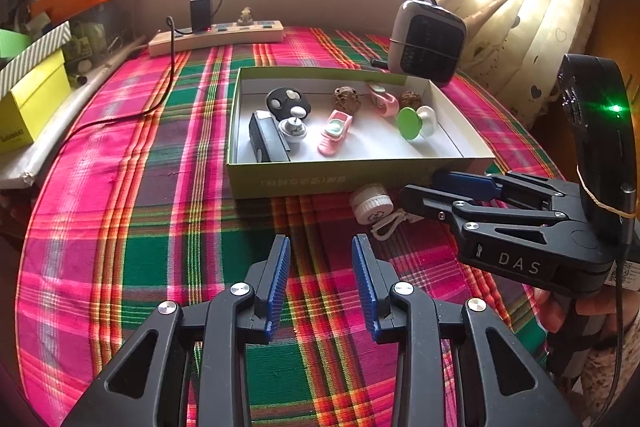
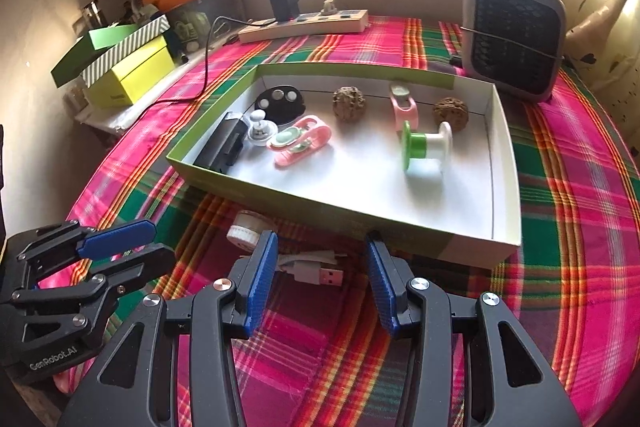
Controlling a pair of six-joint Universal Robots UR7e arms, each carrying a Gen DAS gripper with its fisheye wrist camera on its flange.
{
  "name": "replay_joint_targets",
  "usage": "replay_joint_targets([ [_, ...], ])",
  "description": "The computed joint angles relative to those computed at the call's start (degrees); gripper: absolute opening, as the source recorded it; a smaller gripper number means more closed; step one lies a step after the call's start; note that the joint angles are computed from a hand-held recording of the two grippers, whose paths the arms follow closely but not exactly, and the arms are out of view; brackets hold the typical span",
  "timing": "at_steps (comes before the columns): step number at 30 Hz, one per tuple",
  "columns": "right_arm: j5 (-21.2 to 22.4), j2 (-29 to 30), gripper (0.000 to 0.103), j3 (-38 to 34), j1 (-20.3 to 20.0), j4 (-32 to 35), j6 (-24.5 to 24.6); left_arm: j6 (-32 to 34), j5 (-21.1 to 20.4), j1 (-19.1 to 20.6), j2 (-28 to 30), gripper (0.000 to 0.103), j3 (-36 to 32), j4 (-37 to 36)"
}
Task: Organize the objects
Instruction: 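Grasp the white round cylinder with the left tool while the right tool grasps the white USB cable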
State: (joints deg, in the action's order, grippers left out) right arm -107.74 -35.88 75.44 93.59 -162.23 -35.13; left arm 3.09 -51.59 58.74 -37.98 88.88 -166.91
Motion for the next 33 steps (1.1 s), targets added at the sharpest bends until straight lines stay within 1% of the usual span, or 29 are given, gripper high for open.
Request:
replay_joint_targets([
  [6, -1.2, 0.2, 0.046, -0.4, 0.1, 1.3, 0.5, 0.3, 0.5, -0.1, 0.0, 0.03, 0.2, -0.4],
  [12, -2.4, 0.0, 0.046, -0.1, 0.3, 1.6, 0.5, 0.4, 0.0, 0.2, -0.3, 0.03, 0.4, -0.2],
  [21, -2.0, -1.0, 0.046, 1.9, 0.4, 3.8, -1.4, 0.1, -0.5, 0.6, -0.6, 0.03, 0.7, -0.2],
  [24, -0.7, -1.7, 0.046, 2.0, 0.3, 6.4, -1.3, 0.1, -0.7, 0.7, -0.8, 0.03, 0.9, -0.3],
  [25, -0.7, -1.9, 0.046, 2.3, 0.5, 6.0, -2.4, 0.1, -0.8, 0.8, -0.8, 0.03, 0.9, -0.4],
  [27, -2.1, -1.6, 0.046, 2.8, 0.9, 2.2, -4.8, -0.1, -1.0, 0.9, -0.8, 0.03, 0.9, -0.3],
  [28, -2.3, -1.3, 0.046, 2.5, 1.0, 1.4, -5.3, -0.2, -1.2, 0.9, -0.8, 0.03, 0.9, -0.2],
  [31, -1.2, -0.7, 0.046, 1.3, 1.0, 3.1, -6.9, -0.3, -1.4, 0.9, -0.8, 0.03, 0.9, 0.0],
  [33, -1.7, 0.1, 0.046, 0.4, 1.2, 4.1, -8.8, -0.3, -1.5, 0.9, -0.9, 0.03, 0.9, 0.0],
])
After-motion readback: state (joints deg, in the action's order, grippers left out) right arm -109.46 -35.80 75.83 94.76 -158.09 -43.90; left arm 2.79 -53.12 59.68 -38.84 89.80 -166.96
